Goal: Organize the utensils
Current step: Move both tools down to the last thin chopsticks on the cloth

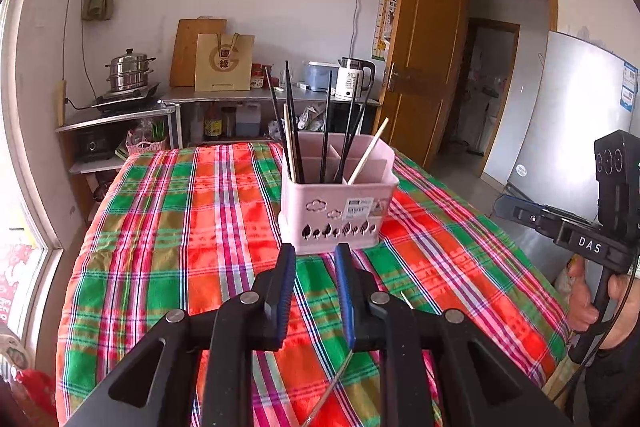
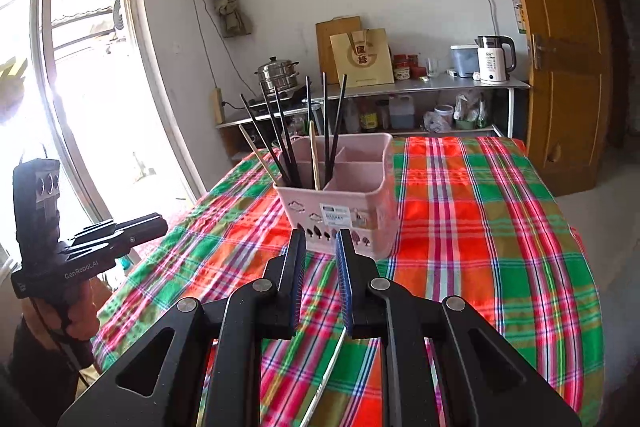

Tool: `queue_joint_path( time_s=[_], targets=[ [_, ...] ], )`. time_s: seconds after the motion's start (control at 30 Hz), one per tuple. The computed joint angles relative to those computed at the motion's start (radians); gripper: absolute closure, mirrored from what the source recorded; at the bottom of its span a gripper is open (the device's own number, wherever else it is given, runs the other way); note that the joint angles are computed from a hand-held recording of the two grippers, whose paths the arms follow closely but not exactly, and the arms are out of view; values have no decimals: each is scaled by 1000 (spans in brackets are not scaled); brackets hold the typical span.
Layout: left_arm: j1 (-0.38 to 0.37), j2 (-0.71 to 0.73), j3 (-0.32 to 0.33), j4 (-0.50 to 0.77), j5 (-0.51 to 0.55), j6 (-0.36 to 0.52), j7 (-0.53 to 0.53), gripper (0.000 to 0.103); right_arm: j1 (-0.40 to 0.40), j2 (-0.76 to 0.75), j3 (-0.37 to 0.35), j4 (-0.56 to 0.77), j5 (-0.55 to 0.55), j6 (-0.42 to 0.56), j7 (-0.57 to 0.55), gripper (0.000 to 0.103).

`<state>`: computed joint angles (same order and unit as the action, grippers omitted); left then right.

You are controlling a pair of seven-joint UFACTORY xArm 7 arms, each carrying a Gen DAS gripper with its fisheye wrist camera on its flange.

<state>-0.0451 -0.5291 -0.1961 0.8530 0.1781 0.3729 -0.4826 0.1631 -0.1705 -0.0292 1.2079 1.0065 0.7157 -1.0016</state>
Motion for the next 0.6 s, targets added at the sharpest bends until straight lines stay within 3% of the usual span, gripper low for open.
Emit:
queue_joint_path(
  time_s=[0.37,0.6],
  targets=[
    [-34,-82,-41,-122,-7,21,-43,83,1,-96,-33,-139,-10,21,-10,87],
    [-54,-81,-36,-140,-17,21,-50,83,14,-102,-42,-161,-23,26,-8,87]
  ],
)
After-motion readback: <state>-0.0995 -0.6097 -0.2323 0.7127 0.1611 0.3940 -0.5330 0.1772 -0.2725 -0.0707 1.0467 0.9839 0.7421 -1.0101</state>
